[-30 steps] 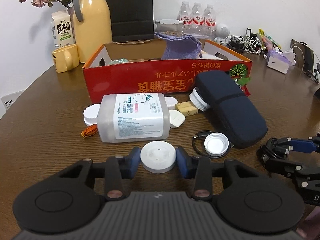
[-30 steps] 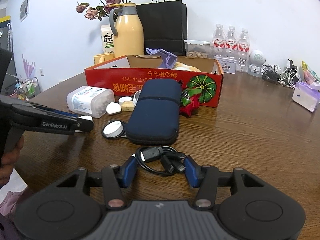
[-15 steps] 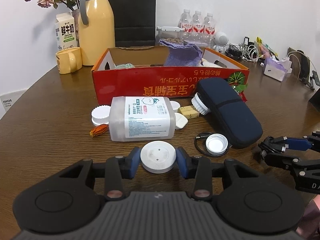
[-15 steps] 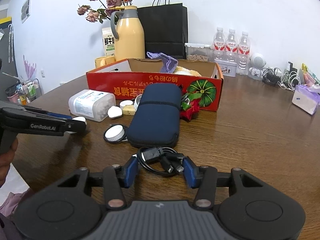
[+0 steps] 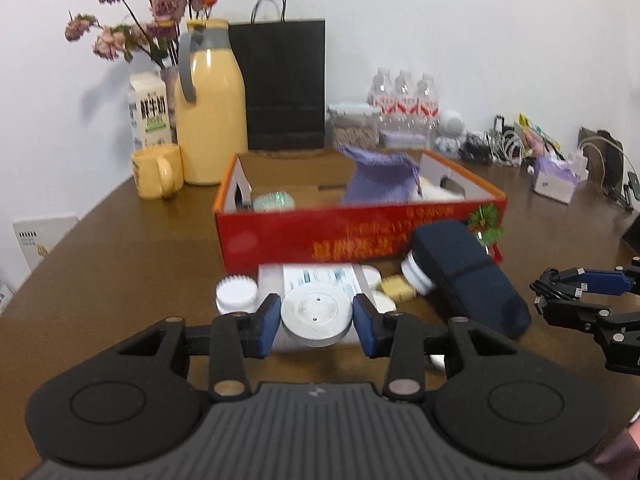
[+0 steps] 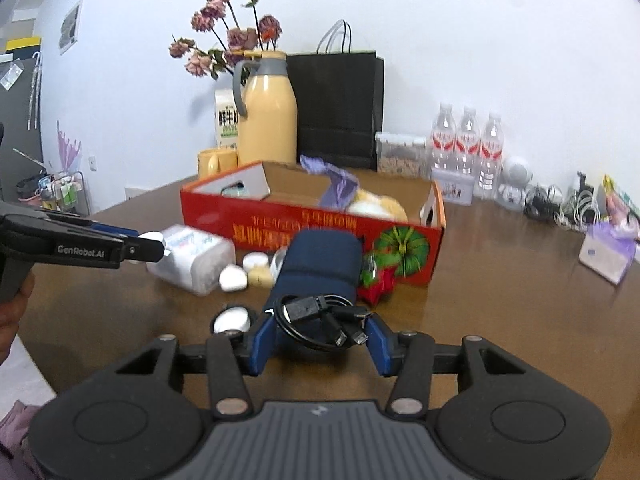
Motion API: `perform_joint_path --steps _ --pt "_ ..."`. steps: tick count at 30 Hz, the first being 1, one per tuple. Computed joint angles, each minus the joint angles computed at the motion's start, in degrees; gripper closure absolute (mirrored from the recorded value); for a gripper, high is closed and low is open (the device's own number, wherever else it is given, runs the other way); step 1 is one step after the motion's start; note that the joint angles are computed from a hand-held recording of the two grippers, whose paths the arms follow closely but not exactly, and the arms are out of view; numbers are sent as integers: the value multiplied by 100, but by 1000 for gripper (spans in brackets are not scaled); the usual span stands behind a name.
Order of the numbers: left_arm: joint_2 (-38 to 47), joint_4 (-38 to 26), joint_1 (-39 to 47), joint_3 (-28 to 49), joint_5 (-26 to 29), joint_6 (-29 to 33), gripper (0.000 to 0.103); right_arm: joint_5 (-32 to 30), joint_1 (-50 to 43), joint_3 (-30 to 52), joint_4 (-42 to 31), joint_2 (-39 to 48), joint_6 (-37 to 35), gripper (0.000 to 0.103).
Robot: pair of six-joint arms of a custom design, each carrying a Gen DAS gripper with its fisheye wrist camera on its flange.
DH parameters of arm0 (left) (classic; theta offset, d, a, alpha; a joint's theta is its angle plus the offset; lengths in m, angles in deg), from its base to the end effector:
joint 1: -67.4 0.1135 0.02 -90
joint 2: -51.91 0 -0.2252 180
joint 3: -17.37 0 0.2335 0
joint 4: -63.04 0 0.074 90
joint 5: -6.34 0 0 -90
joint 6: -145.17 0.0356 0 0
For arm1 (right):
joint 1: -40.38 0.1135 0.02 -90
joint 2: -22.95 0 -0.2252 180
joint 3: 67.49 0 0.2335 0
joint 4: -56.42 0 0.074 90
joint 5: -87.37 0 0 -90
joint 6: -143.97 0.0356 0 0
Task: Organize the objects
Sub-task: 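Carry the white lid and black cable into the box and release them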
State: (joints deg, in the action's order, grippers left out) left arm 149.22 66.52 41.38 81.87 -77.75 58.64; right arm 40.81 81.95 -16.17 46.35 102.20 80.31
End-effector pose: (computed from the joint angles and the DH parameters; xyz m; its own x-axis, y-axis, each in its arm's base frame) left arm 0.3042 -0.1526 0.1568 -0.4081 0.2662 -0.8733 0.5427 0.8399 0.0024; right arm 0.2130 0.1562 0.1639 -0.4467 0.0344 -0.8940 0.1359 0.9903 -0.0297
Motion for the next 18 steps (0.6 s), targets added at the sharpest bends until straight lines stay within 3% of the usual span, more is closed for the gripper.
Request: perform_joint_path --steps 11,18 --pt "615 8 -28 1223 -193 -109 63 -564 -968 848 801 529 -1227 55" --pt "1517 -274 -164 2634 -312 -139 63 -1226 -1805 1896 917 1338 -1710 55"
